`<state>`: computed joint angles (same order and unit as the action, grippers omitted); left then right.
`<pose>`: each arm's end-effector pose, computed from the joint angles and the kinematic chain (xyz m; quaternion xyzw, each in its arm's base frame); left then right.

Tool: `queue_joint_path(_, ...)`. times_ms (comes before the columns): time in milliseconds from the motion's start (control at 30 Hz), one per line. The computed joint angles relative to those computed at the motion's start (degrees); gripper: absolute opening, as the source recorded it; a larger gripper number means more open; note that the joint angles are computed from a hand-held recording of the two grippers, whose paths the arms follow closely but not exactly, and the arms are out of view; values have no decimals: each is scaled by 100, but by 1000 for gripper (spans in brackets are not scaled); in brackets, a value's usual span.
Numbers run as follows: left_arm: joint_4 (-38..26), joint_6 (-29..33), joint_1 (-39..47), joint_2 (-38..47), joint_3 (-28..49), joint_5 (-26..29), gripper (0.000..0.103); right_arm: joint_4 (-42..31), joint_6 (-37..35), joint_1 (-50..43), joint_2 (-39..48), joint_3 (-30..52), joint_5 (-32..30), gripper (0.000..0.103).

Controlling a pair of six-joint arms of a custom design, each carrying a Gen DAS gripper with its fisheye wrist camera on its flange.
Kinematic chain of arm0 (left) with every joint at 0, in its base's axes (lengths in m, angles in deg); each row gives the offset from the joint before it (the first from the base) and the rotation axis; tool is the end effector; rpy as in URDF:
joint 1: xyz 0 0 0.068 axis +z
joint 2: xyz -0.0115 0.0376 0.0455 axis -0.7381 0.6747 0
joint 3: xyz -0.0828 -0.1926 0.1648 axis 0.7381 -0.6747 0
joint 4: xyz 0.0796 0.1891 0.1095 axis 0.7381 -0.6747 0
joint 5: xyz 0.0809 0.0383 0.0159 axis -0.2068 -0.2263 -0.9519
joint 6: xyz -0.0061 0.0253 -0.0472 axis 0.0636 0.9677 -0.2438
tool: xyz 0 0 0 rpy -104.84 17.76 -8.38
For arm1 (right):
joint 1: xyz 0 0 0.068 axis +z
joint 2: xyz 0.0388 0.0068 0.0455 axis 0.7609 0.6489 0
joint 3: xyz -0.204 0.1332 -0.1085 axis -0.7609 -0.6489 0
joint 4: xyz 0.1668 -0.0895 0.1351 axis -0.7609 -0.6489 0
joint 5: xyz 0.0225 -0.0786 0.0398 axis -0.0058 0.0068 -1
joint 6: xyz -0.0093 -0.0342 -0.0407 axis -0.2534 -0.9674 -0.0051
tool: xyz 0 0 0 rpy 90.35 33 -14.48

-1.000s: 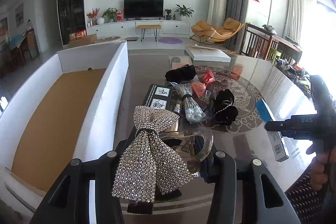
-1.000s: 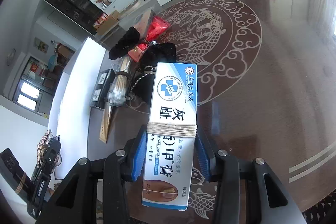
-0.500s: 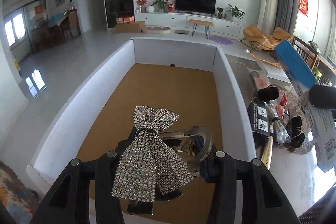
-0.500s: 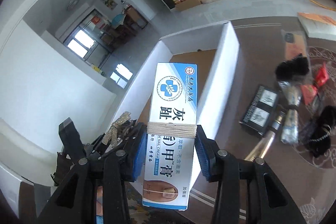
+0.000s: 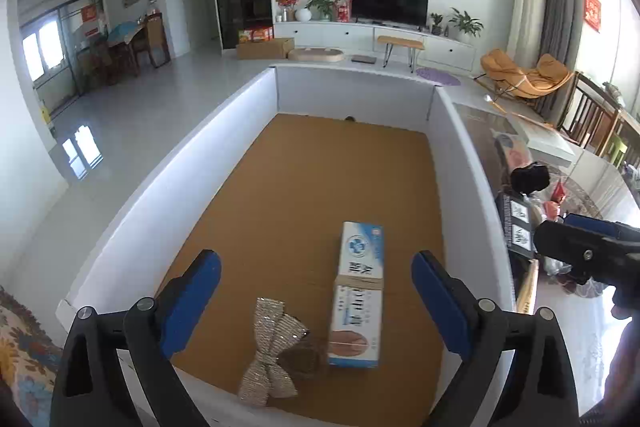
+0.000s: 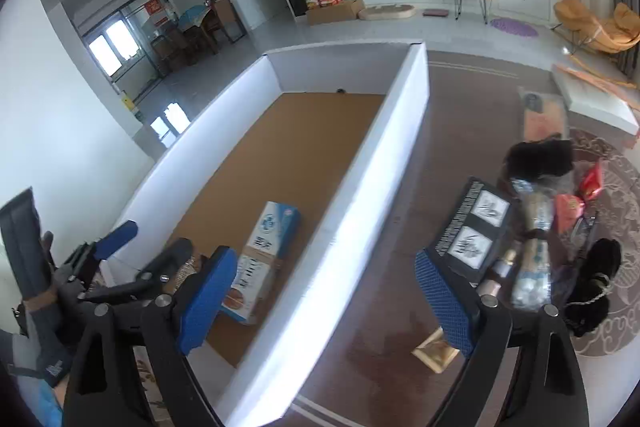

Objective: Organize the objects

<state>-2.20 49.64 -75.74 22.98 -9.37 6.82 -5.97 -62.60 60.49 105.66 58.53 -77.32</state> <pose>0.1741 -0.0728 0.2487 -0.1237 0.9089 0.0558 0.3943 0.2538 0.0629 0.2443 -0.1903 0.9146 0.1980 0.2968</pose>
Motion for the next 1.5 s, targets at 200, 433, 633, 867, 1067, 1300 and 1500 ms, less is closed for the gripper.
queue_joint_path(200,495,-632,-2218,664,658,-180,101,1157,-1955,-2964,-241,-1425,54,97)
queue_joint_path(433,1784,-803,-3280,3599,1774,430,103,2085,-3292,-5526,1504,-1156,-21,97)
queue_joint_path(633,1244,-748,-3374,5532,3562,452,103,1756,-3596,-5968,1982,-528,-92,99)
queue_joint_path(867,903,-659,-3179,6220,4348,611,103,1283,-3530,-5783,2719,406,-167,103)
queue_joint_path(1067,778,-786,-3128,6381,4464,457,103,1412,-3432,-5744,2615,254,-111,103)
queue_joint_path(1300,777,-827,-3137,6397,4474,417,103,1423,-3416,-5721,2617,253,-108,103)
queue_joint_path(1500,774,-827,-3137,6396,4475,419,103,1421,-3415,-5722,2614,251,-109,103)
